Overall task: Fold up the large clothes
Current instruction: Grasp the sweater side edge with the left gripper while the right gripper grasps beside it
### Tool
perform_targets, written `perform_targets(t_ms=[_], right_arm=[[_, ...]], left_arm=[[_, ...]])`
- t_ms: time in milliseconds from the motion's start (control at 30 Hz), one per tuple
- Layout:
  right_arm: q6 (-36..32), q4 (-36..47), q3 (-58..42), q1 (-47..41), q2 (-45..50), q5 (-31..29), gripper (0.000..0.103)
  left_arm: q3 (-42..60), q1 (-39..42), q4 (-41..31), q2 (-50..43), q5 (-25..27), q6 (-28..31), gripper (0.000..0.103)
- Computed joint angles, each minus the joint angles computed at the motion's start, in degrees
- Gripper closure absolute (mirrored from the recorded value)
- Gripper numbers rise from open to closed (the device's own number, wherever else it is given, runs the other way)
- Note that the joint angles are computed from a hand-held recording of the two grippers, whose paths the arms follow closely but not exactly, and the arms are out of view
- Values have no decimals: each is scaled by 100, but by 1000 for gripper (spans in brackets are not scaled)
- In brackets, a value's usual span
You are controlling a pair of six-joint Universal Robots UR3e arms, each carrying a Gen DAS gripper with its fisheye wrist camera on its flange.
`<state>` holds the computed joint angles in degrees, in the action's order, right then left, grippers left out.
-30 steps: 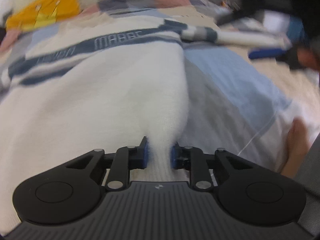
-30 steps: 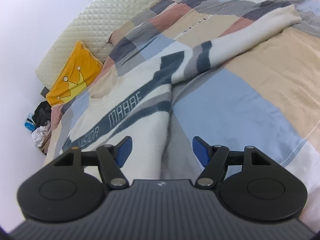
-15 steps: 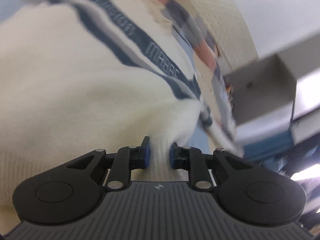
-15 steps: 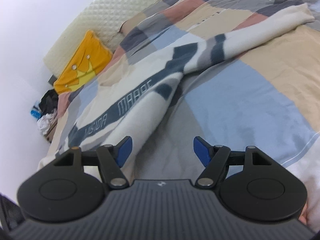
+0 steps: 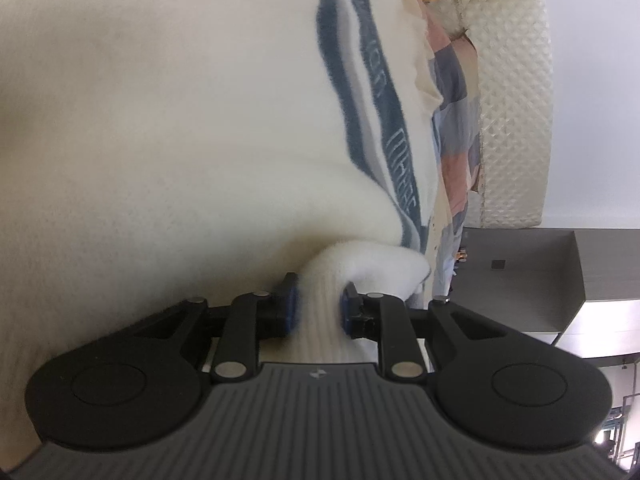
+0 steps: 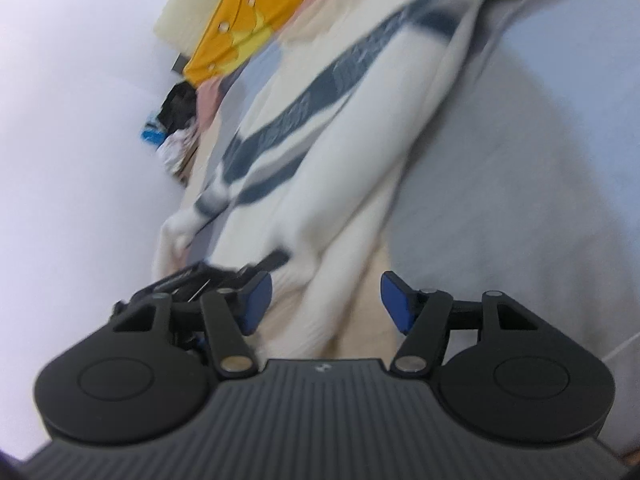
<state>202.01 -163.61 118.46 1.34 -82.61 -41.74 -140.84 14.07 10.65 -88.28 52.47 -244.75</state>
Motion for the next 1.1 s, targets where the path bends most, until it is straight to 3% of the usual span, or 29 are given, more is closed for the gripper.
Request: perform_targets(t_ms=[67,133,233,300,467,567,600,667,767,933,1100], right_arm=[[509,-268,-114,94,408,328,44],[1539,-1277,-90,157,922,630,44],[2883,-2382,-170,463,1410,240,44],[3417,-2905,-196,626,1633,-6,45],[4258,-3796,-263,717,2077,-96,45],[4606,-4408,-258,647,2320,163,56],[4563,-4411,-255,666,2286,147,58],[4299,-4125,-333,737,2159,5,77],[3632,-3153,-351,770,1653,-203,85],[2431,-1321,-216,681,277,-615,89],[889,1124,-587,489,-1291,-1275,91]], left_arm=[[-28,40,95,-31,-58,-83,77],[-280,224,295,-47,-246,-180,73],[-513,357,747,-177,-412,-476,69],[-649,443,882,-68,-516,-567,68],[-641,501,130,658,-383,-230,67],[-803,652,43,929,-448,-145,67],[-841,725,-7,1008,-512,-96,67],[-952,914,-252,1328,-686,108,67],[-770,940,-1113,1800,-581,581,67],[-589,929,-1902,2433,-547,1200,67],[-272,452,-2181,2407,-388,1461,67]])
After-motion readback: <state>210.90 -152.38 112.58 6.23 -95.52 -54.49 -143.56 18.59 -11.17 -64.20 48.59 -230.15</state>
